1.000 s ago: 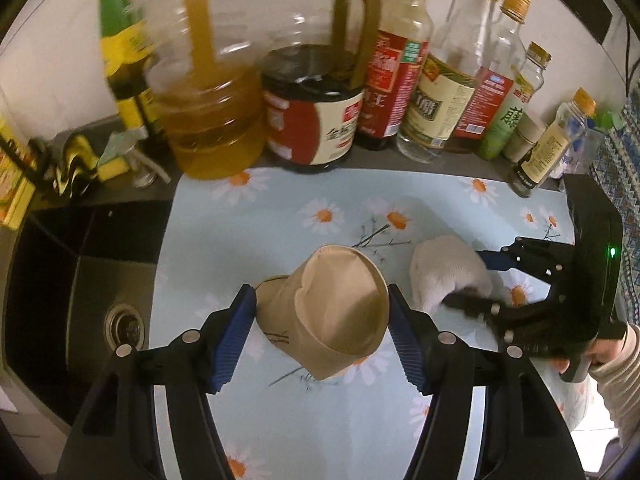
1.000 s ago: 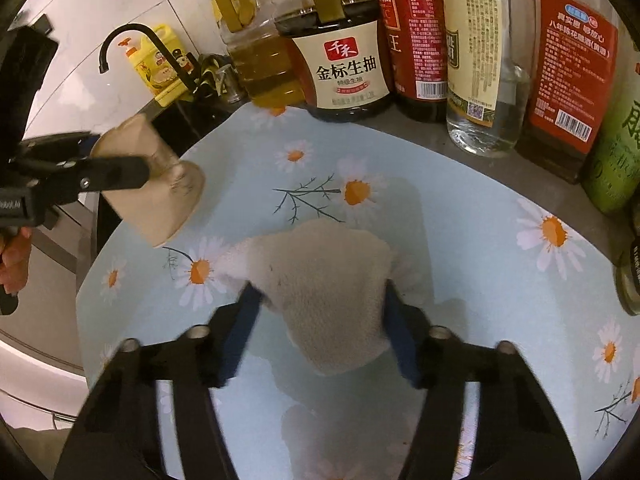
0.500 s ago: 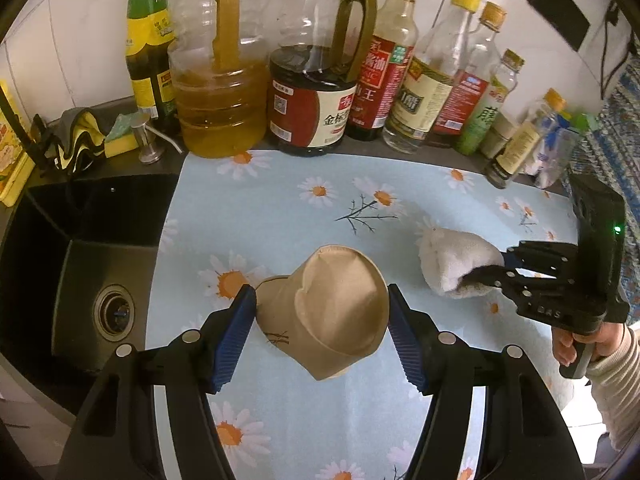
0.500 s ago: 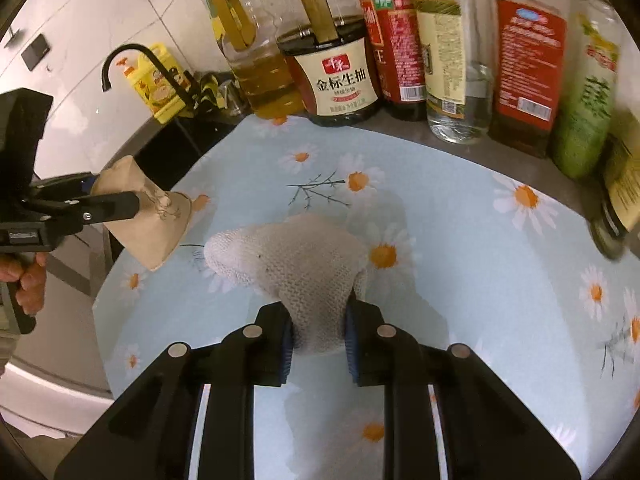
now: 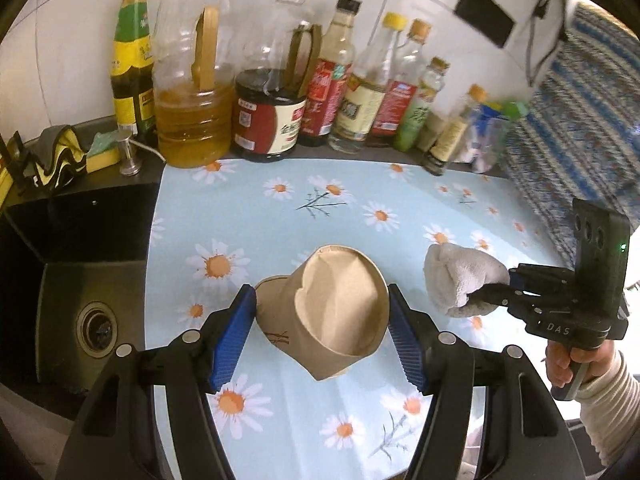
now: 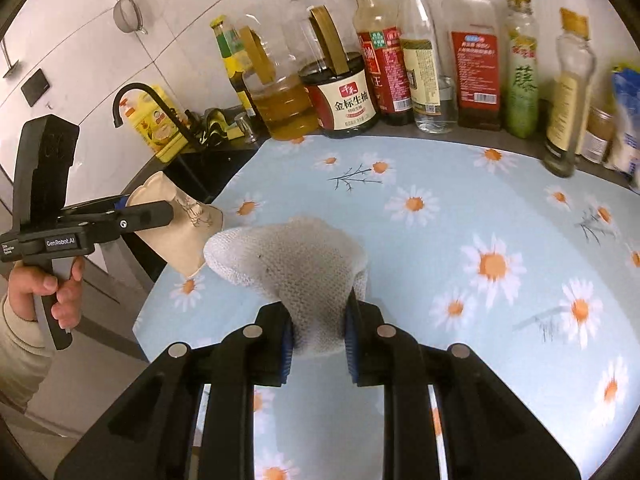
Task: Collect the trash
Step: 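Carry the paper cup and white towel down over the black trash bin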
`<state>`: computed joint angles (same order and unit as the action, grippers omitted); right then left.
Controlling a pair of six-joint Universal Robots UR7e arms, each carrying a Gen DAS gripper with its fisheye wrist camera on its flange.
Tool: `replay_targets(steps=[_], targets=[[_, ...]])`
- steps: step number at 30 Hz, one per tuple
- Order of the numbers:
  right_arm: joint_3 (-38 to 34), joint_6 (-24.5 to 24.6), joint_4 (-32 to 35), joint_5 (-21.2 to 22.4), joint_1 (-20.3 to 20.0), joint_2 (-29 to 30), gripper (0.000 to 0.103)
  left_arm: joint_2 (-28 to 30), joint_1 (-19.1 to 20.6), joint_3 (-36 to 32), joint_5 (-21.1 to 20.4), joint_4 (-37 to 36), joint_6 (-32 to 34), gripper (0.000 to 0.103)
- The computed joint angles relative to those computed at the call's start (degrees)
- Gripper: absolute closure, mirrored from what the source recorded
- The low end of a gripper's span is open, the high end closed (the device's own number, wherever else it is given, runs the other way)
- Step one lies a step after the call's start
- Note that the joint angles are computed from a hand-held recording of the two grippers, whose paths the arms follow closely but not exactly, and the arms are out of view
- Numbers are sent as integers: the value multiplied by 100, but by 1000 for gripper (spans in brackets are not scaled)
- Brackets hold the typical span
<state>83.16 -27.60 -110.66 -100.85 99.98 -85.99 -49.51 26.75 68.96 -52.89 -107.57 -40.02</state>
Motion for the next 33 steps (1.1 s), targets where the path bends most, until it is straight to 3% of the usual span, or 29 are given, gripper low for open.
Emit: replay_targets(steps=[11, 23, 33], targets=[[1119, 816, -707, -801, 738, -840, 81, -753, -309, 972, -332, -844, 640, 40], [1982, 1824, -684, -1522, 1576, -1530, 81, -1542, -647, 1902, -800, -1009, 479, 40], [2623, 2393, -628, -1476, 1914, -1994, 81, -2063, -975, 2464, -888, -680, -25, 40]])
